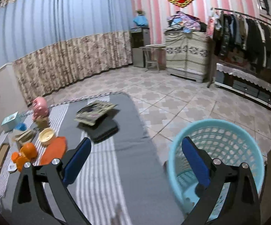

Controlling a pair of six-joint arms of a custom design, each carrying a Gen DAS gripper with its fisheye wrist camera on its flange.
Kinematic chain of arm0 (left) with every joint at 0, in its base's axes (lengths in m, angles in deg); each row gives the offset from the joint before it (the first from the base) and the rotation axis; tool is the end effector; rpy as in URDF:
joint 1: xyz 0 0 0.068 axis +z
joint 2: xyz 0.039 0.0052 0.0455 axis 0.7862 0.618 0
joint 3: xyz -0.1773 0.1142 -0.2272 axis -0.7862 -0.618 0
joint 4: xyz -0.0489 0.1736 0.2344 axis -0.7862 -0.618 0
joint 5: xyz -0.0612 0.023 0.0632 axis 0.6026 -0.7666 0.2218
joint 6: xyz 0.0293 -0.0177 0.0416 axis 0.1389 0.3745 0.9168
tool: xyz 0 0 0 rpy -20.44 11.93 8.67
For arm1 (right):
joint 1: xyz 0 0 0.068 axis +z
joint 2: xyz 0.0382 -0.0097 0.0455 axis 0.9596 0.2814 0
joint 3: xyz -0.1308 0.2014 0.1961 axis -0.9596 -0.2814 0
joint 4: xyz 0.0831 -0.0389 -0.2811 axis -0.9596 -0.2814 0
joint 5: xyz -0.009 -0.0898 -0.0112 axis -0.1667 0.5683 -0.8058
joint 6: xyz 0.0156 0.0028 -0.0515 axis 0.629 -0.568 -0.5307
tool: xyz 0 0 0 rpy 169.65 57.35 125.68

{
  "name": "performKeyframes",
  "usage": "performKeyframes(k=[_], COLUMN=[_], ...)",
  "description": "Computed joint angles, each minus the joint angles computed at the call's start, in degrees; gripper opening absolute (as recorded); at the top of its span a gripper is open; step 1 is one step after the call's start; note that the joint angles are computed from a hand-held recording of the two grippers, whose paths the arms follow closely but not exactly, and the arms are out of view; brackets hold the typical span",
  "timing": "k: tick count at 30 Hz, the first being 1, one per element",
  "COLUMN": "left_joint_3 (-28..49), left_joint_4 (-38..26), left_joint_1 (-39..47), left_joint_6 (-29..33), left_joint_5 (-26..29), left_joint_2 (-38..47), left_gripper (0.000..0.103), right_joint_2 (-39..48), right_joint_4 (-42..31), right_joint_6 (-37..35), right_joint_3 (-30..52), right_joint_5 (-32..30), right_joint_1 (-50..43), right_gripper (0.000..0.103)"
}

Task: Collect trash
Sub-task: 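Move both empty tools back over the mattress items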

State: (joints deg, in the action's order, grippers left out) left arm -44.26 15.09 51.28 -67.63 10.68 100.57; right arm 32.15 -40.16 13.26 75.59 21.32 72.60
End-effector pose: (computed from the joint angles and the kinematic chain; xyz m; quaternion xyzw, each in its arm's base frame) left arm 0.2019 0.0037 0.2062 -0.0581 0.8486 0.0537 0.5231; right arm 0.2588 -0.0017 0.1799 0.0007 0.8784 0.0415 0.4762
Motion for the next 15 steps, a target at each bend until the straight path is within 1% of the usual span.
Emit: performKeyframes(k=[4,7,10,13,15], left_joint_3=[-2.10,-3.09,-4.20,-5.56,-6.37], left_joint_4=[-0.25,0.13,1.94,4.72,6.02], left_joint_1=[9.40,15.06,21.33,24.70,25.31], left_joint_6=[2.66,4.61,7.26,8.87,9.25], left_joint_5=[6.23,10.19,14.29,15.86,16.11], left_joint_2=[-0.63,0.03,2.47,5.70,7.33], left_gripper=[0.097,0.097,0.097,0.097,0.097], right_joint_2=[-0.97,-1.57,-0.65,1.20,2.01], right_joint_4=[-0.96,-1.52,-1.40,-1.05,-1.14], right_joint_6=[-0.50,0.33,1.33,2.72,3.44], right_joint_3=[-0.33,-0.45,-0.24,0.21,0.33], right_joint_5=[2.27,2.10,2.36,4.10,5.27], right_joint_1=[3.77,5.28,6.46,8.01,8.73], right_gripper=[0.095,0.095,0.095,0.095,0.095])
